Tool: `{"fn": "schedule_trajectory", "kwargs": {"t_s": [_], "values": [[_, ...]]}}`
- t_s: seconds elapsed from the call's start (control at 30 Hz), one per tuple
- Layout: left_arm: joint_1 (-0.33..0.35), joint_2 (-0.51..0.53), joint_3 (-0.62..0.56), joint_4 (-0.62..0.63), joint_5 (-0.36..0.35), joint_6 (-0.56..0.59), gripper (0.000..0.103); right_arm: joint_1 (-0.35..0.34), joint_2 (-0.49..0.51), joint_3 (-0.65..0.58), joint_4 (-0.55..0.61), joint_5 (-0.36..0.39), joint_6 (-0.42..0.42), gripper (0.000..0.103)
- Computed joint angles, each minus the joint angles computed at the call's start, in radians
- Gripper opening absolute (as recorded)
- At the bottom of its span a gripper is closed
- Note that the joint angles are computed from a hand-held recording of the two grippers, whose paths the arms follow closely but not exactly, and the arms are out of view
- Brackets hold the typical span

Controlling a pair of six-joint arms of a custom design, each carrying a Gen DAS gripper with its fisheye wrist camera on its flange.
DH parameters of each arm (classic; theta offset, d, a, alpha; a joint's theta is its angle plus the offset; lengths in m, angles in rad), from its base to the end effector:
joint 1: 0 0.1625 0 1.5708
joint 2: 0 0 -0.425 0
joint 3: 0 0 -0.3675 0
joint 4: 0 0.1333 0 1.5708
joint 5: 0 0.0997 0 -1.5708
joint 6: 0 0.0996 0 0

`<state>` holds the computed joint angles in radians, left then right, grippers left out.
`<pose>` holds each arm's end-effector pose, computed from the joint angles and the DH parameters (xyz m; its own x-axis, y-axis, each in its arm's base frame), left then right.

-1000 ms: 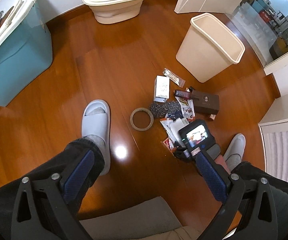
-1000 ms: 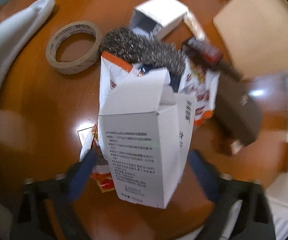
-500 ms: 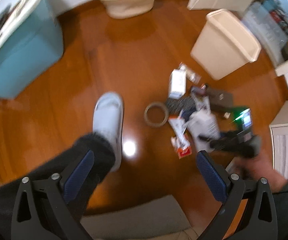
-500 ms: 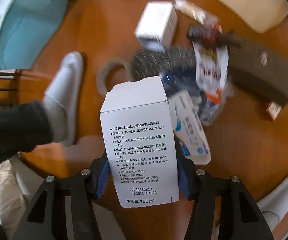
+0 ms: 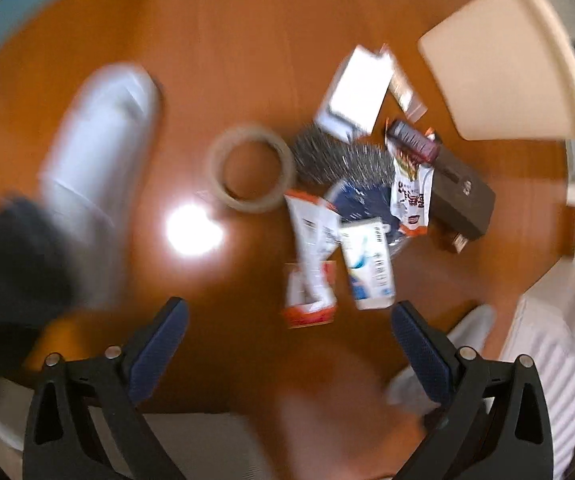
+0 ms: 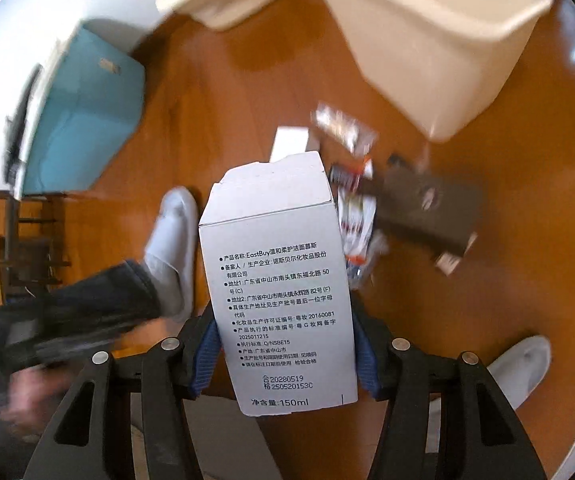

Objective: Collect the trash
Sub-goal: 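Hold the white box in the right tool while the left tool grasps the orange-white snack bag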

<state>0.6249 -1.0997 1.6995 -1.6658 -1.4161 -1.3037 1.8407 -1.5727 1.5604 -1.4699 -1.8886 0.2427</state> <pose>-0.3477 -0.4341 0.1994 -0.8213 -0.2709 -0.5021 -0.3119 0.9501 -0.0024 0.2205 -0.4138 0.4890 -0.9454 -0.0410 0.3234 -0.0396 0.9992 0.0111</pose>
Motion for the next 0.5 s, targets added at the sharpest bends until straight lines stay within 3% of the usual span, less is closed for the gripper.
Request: {"fn": "schedule_trajectory", "kwargs": {"t_s": [0.07, 0.2, 0.43, 0.47, 0.5], "values": [[0.034, 0.04, 0.05, -0.081, -0.035, -0.006, 0.093, -0.006, -0.018, -0.019, -0.022, 0.018, -0.004, 0.06], [0.065, 0.094, 0.089, -0.107, -0.05, -0.006, 0.09, -0.057, -0.045, -0.007, -0.1, 0.083, -0.017, 0.06], [0.088, 0.152, 0.108, -0.203, -0.06, 0.002, 0.087, -0.115, -0.06, 0.0, -0.076, 0.112, -0.055, 0.06], [0.088, 0.158, 0.108, -0.211, -0.059, 0.006, 0.066, -0.123, -0.064, 0.006, -0.075, 0.115, -0.054, 0.06], [0.091, 0.17, 0.102, -0.206, -0.061, 0.013, 0.033, -0.123, -0.069, 0.012, -0.075, 0.114, -0.053, 0.06]]}}
